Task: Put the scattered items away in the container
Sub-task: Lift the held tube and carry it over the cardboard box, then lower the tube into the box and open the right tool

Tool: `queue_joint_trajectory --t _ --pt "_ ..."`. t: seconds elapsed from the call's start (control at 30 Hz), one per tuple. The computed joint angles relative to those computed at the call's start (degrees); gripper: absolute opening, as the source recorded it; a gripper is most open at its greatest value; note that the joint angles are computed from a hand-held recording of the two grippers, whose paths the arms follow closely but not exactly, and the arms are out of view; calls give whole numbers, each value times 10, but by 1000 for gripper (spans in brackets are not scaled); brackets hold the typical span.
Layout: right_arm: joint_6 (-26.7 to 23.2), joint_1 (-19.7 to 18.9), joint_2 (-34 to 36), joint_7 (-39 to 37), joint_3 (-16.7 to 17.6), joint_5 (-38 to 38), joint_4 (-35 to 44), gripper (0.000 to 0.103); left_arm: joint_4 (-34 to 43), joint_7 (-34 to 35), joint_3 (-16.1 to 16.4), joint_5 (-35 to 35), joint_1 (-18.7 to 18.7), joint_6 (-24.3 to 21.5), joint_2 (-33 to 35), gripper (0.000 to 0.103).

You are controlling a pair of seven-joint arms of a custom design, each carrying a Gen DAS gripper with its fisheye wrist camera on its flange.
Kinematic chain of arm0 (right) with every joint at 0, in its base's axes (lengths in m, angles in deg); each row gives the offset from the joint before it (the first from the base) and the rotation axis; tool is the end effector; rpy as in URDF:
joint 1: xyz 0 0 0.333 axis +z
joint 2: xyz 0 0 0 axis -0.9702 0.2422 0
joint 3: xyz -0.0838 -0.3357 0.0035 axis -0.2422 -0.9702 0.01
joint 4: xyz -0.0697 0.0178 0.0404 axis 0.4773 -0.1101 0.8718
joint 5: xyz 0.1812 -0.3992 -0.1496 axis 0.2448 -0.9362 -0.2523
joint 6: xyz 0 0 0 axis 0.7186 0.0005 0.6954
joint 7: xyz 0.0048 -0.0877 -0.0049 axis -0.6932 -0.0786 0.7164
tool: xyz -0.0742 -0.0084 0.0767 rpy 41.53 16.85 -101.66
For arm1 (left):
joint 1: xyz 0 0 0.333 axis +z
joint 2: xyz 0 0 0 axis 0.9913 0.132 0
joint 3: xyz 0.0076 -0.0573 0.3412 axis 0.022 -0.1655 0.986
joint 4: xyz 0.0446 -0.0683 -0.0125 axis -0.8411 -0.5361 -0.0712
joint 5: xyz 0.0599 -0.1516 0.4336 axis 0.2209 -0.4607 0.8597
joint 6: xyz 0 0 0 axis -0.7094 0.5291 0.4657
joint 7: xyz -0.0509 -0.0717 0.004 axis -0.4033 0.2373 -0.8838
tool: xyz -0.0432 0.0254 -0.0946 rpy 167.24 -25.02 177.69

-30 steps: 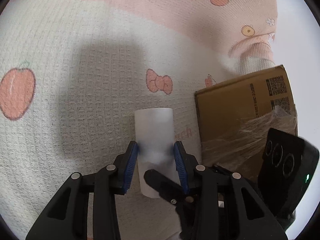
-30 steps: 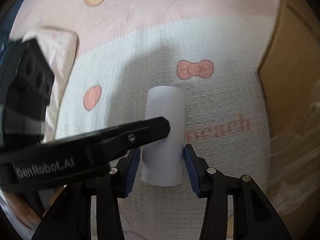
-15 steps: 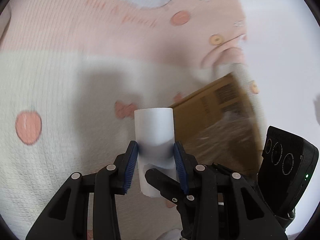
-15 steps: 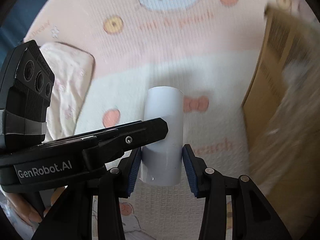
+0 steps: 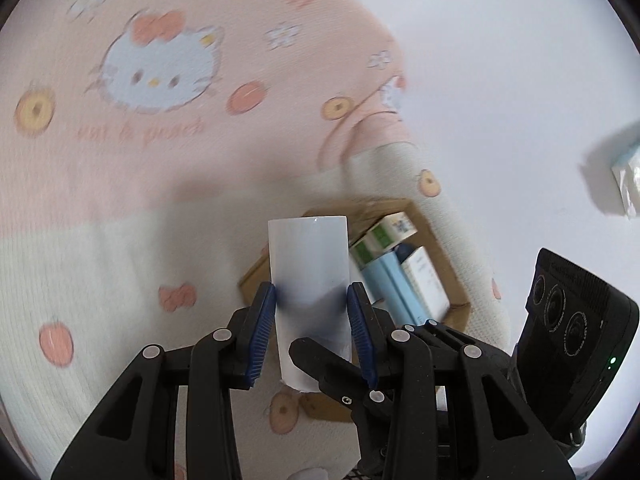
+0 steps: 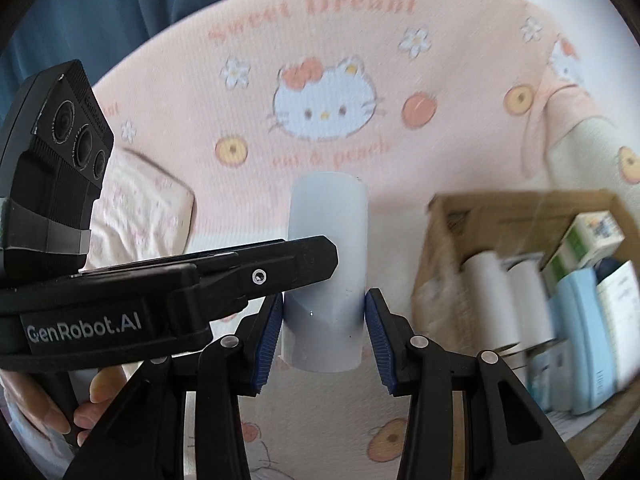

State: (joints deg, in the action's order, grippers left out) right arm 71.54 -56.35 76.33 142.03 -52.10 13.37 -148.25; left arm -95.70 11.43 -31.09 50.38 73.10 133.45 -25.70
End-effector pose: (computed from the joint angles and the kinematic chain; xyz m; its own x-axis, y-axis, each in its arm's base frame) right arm 0.5267 0.2931 0.6454 0.0866 -0.9631 -0.2549 -0.7718 0.0970 -0.6284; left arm 0.5653 -0.1514 0.6723 0.0815 -0.8166 0.5715 -0.7226 -0.4433 -0.5304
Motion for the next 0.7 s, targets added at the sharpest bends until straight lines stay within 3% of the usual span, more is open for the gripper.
queue_joint_trajectory --t 0.17,0.53,0.7 --pt "-18 -16 -18 -19 -14 -7 2 40 102 20 -7 13 -2 -52 67 41" --pt "-104 -52 -41 -103 -73 103 -16 40 352 28 -56 70 -2 -193 265 41" --pt "-138 -69 -34 -137 -86 144 -25 40 432 6 -69 56 0 -253 338 41"
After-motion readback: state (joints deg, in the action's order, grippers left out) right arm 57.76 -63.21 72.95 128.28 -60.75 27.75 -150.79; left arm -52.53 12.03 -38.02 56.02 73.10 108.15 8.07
